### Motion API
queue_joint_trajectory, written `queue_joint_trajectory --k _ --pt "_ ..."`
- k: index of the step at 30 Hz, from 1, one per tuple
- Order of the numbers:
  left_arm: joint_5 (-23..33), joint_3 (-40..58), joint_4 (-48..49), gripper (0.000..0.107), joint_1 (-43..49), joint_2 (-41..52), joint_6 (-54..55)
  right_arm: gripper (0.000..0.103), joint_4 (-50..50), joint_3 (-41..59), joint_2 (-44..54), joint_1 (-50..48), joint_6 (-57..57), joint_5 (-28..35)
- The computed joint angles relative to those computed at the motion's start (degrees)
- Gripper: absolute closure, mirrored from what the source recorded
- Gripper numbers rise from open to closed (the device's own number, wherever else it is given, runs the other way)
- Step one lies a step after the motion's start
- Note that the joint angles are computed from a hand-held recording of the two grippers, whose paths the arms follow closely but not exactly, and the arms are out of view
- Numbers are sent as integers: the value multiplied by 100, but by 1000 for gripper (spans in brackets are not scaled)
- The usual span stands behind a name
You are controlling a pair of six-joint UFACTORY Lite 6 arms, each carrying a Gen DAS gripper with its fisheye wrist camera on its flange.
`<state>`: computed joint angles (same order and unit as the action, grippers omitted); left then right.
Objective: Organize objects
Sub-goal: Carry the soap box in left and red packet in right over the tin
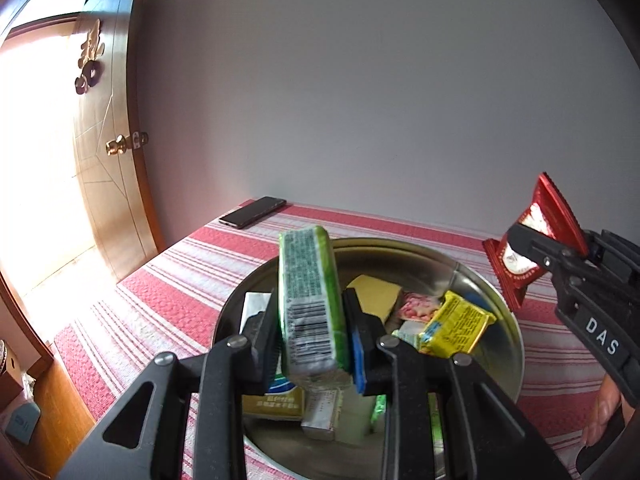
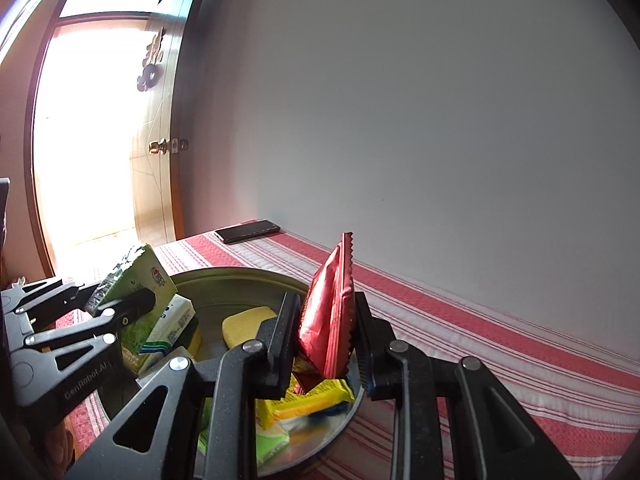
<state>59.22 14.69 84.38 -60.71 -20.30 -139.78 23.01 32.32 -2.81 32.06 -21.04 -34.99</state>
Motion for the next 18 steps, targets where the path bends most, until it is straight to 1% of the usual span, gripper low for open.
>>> queue_joint_trajectory --k 6,8,18 --pt "-201 -43 152 80 195 89 -75 75 387 686 770 260 -347 78" --pt "-222 -47 120 80 174 107 -80 75 364 797 940 253 -321 98" --pt "-689 -97 645 80 699 358 -371 75 445 1283 1605 263 -406 218"
